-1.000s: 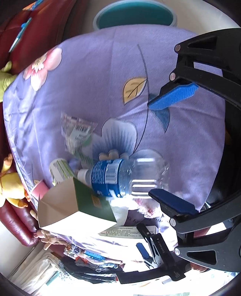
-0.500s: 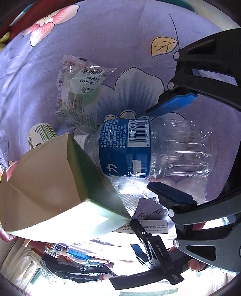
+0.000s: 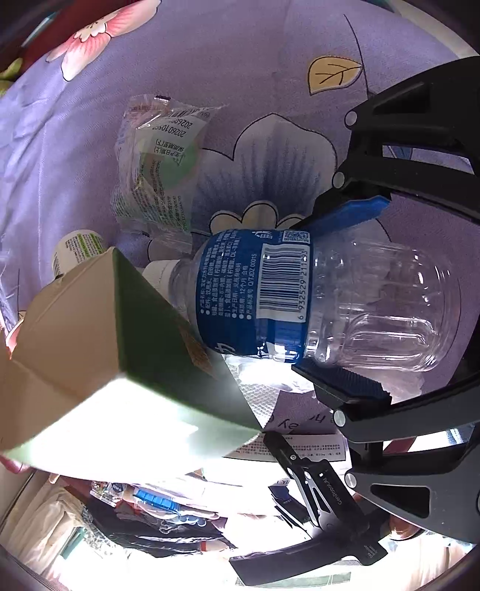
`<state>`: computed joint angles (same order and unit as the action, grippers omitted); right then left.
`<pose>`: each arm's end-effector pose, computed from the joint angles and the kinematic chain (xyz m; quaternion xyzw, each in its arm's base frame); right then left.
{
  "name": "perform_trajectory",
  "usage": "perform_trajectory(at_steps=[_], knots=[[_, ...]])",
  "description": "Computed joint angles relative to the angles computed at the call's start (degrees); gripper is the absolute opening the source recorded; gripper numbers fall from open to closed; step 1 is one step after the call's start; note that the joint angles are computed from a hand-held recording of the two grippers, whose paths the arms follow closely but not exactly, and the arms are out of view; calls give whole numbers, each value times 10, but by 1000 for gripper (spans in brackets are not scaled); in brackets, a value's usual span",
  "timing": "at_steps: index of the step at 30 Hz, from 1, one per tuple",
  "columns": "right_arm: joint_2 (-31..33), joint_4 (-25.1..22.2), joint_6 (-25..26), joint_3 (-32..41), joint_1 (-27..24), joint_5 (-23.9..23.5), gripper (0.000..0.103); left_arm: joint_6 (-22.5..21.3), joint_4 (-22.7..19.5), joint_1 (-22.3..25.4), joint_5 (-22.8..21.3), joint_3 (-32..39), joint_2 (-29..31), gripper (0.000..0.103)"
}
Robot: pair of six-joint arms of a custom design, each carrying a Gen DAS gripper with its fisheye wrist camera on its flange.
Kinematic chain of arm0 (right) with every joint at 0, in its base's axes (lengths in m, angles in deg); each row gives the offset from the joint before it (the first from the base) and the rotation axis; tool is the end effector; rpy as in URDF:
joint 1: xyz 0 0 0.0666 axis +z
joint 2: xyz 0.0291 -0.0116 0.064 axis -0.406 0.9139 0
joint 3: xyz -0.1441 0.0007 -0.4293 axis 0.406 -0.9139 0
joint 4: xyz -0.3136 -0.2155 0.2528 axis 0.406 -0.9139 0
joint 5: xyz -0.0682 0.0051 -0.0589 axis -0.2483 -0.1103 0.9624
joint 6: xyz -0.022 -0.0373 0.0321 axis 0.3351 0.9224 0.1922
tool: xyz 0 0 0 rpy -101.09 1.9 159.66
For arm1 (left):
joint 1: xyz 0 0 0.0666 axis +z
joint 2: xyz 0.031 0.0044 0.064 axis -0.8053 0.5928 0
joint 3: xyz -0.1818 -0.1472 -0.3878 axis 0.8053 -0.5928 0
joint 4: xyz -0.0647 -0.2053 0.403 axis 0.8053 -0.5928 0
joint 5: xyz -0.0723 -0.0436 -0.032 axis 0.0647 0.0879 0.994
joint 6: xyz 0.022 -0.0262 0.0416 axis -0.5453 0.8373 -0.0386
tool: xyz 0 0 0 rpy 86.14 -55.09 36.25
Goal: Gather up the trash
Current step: 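Grasp the white-green medicine box with the left tool while the right tool grasps the clear water bottle, then carry both items over the teal bucket and open both tools to drop them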
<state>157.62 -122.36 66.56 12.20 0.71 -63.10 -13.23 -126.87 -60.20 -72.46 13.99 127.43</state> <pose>0.4178 0.2034 0.4792 -0.1144 0.9690 0.1979 0.0940 0.3436 -0.0380 0.4721 -0.0840 0.9752 -0.0130 0.2042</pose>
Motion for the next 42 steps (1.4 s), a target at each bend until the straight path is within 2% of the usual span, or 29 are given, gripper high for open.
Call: perform_trajectory(at_steps=[7,11,14,17,21,28,32,35,38,42], knots=[[-55,-7,10,-37,-29,16,63,12,-16,-20,-1,13,-28,73],[-95,-9,21,-66,-57,37,63,19,-17,-62,-4,29,-32,73],[-119,-13,28,-83,-75,81,63,32,-8,-95,-6,44,-32,73],[-132,-39,50,-98,-107,65,63,31,1,-130,-6,60,-27,74],[-126,-67,76,-101,-124,44,63,27,10,-170,-4,73,-10,74],[-84,-78,81,-81,-120,18,64,26,7,-187,-10,81,2,74],[-93,-41,76,-90,-111,19,64,21,3,-193,-26,96,4,74],[-108,-25,72,-89,-120,-1,63,21,3,-206,-30,113,13,74],[-126,-16,67,-84,-152,-22,63,11,9,-233,-38,137,28,74],[-154,-14,70,-75,-225,-41,63,2,18,-273,-31,174,64,74]])
